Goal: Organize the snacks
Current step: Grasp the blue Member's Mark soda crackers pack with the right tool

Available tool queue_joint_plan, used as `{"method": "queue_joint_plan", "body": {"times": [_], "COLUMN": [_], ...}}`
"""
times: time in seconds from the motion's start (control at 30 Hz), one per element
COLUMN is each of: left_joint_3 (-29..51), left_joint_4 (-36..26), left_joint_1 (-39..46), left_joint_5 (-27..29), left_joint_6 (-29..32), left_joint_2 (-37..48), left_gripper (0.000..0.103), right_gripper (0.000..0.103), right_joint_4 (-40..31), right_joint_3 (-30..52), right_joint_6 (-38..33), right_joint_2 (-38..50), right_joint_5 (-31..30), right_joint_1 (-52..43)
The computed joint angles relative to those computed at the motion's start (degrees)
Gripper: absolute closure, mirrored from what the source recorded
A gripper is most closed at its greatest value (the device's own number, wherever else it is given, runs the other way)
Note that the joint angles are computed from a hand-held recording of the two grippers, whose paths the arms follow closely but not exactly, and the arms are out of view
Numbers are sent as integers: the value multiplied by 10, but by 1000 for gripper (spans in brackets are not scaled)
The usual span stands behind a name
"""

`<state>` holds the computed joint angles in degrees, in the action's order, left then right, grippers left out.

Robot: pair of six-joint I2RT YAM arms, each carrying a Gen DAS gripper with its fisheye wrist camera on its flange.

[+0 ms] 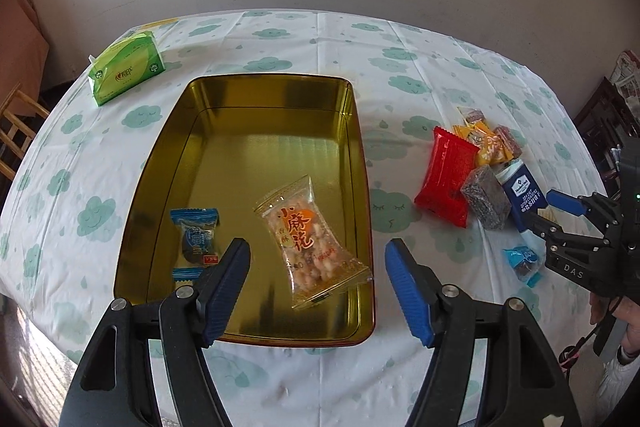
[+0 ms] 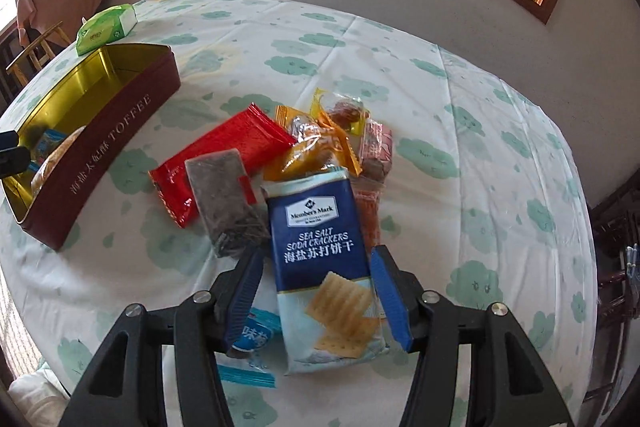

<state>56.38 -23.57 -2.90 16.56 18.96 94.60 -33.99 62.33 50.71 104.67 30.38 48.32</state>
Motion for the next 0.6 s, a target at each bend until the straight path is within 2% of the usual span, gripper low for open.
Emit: {"method": "queue_joint_plan", "body": {"times": [0.13, 0.3, 0.43, 0.6], "left_joint_3": [-8, -17, -22, -28], "left_joint_4": [-1, 1, 6, 12], "left_joint_1": [-24, -52, -73, -105], "left_joint_5": [-8, -17, -24, -31], "left_joint_6": [-6, -13, -20, -33], "left_joint_2": [-1, -3, -2, 0], "left_gripper": [37, 37, 37, 37], "right_gripper": [45, 43, 52, 52], "right_joint_4": [19, 21, 39, 68], "right_joint_3": [-7, 12, -3, -53], "right_joint_6": [-21, -38, -34, -10], "right_joint_2": [17, 51, 38, -6], "right_joint_5": [-11, 24, 26, 19], "right_joint_1": [-5, 0, -1, 0]}}
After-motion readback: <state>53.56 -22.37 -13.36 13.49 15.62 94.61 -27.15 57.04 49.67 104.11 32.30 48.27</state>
